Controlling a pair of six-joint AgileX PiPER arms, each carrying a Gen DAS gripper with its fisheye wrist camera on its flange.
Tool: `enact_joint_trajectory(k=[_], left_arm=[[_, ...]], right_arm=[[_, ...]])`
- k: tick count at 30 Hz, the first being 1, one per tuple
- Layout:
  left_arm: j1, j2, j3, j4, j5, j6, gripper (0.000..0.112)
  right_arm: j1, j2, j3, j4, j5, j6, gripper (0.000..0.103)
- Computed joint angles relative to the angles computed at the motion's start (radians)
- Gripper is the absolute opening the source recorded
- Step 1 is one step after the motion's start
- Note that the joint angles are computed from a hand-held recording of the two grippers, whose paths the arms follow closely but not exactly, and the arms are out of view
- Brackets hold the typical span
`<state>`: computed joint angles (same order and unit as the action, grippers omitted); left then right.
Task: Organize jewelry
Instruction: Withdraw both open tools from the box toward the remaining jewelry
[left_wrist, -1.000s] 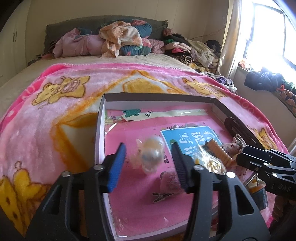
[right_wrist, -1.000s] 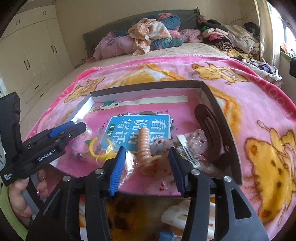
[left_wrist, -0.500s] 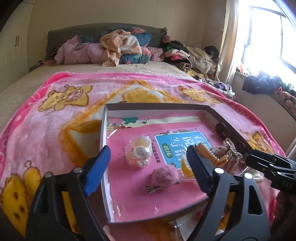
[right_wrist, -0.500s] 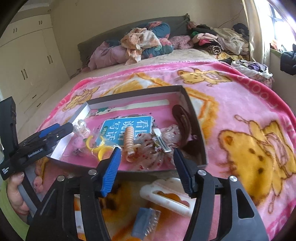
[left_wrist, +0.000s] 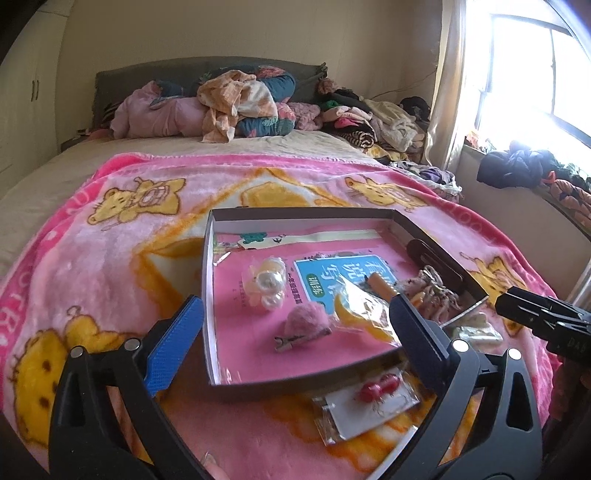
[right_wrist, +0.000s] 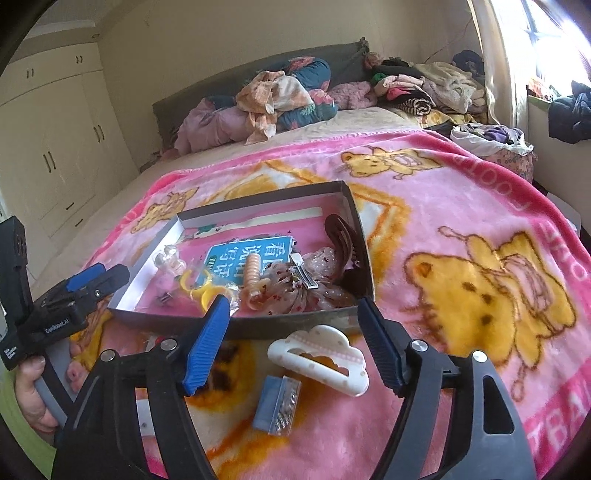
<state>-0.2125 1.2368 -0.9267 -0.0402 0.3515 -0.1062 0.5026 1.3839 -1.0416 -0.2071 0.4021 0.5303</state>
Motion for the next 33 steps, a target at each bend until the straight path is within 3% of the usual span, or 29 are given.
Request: enact_joint_trajectory(k=[18, 33], left_arm=[[-0.125, -0.125, 0.087, 0.223, 0.029, -0.22, 0.092], [-0.171, -0.164, 0.142, 0.237, 0.037, -0.228, 0.092]], right_arm=[[0.069, -0.101, 0.08, -0.118, 0.014, 0.13, 0.07], [0.11, -0.126, 0.147, -0.161, 0.013, 0.192, 0.07]])
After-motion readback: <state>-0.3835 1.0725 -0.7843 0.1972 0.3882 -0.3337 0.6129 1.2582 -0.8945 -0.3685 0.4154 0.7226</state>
